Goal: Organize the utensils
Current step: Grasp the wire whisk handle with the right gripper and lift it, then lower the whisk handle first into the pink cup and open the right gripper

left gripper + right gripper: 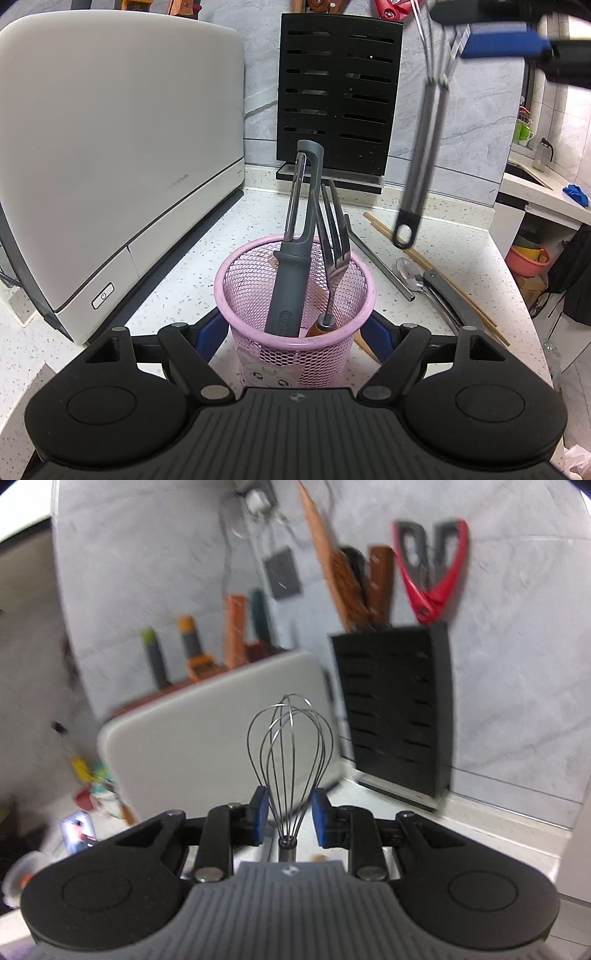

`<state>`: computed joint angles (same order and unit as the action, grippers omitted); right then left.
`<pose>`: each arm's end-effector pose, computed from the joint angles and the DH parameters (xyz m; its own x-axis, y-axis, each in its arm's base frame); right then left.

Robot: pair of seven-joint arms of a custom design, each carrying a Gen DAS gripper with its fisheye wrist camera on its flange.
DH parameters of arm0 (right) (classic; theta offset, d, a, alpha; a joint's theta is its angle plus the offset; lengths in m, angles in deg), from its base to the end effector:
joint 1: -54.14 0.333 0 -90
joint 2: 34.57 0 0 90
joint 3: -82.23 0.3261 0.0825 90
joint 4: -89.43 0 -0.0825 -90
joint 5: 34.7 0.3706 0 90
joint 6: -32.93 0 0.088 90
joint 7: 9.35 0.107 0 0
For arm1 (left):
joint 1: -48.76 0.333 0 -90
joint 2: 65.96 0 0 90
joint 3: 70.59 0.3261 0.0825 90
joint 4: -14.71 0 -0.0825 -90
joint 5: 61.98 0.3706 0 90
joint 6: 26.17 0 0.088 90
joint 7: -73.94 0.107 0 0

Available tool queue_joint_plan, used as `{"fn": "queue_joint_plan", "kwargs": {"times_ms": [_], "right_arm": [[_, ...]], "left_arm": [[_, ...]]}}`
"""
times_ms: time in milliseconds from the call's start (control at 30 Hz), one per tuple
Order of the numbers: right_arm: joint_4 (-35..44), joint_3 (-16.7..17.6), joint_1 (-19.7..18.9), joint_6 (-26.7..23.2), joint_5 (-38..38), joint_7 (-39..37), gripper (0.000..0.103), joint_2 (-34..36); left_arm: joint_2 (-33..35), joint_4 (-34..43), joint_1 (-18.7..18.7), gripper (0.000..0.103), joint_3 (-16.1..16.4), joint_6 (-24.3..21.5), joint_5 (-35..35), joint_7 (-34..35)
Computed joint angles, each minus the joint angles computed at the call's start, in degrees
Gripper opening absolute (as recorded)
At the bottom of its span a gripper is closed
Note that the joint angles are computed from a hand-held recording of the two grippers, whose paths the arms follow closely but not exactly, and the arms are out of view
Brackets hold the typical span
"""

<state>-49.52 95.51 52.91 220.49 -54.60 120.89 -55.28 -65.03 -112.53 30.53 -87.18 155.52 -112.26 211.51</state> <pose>0.4384 0.1441 0.5960 0.0984 -0.9595 -0.2639 -0.4072 0.2031 -0.8905 0.4903 -0.2548 0.4749 -0.5320 -0.8463 0.0285 -0.5224 0.3015 -0.7976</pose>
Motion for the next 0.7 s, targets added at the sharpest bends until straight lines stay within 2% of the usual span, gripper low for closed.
{"fn": "queue_joint_plan", "kwargs": {"times_ms": [67, 200, 267, 333, 433, 500, 567, 700], "right_arm": [[0.9, 0.5, 0.1, 1.0, -0.5, -0.8, 0.023, 0.9], [2.6, 7.7, -6.6, 2.1, -0.9, -1.2, 0.024, 3.2], [3.1, 14.6, -13.6, 2.9, -0.5, -1.5, 0.024, 4.1], [3.0, 18.9, -18.0, 4.0, 0.1, -2.4, 0.023, 4.9], [2.2, 27.9, -26.4, 6.7, 3.3, -5.7, 0.024, 5.7], [2.0, 31.4, -29.5, 7.2, 5.3, -7.8, 0.024, 6.6], [1.6, 31.8, -29.3, 6.7, 6.9, -9.0, 0.024, 7.5], [1.1, 27.5, -23.9, 5.0, 9.2, -9.9, 0.024, 9.4]], "left_arm": [[0.0, 0.2, 0.0, 0.090, -0.1, -0.3, -0.5, 0.6], [-0.2, 0.0, -0.1, 0.090, 0.0, -0.4, -0.8, 0.9], [-0.2, 0.1, -0.2, 0.090, 0.1, -0.6, -1.0, 1.2], [-0.1, 0.2, -0.2, 0.090, 0.2, -0.7, -0.9, 1.1], [-0.1, 0.0, -0.2, 0.090, 0.2, -0.5, 0.0, 0.3], [-0.2, 0.0, -0.3, 0.090, 0.1, -0.4, -0.1, 0.4], [-0.1, 0.1, -0.2, 0.090, 0.1, -0.6, -0.7, 0.9], [0.0, 0.4, -0.2, 0.090, 0.1, -0.7, -2.0, 1.9]]}}
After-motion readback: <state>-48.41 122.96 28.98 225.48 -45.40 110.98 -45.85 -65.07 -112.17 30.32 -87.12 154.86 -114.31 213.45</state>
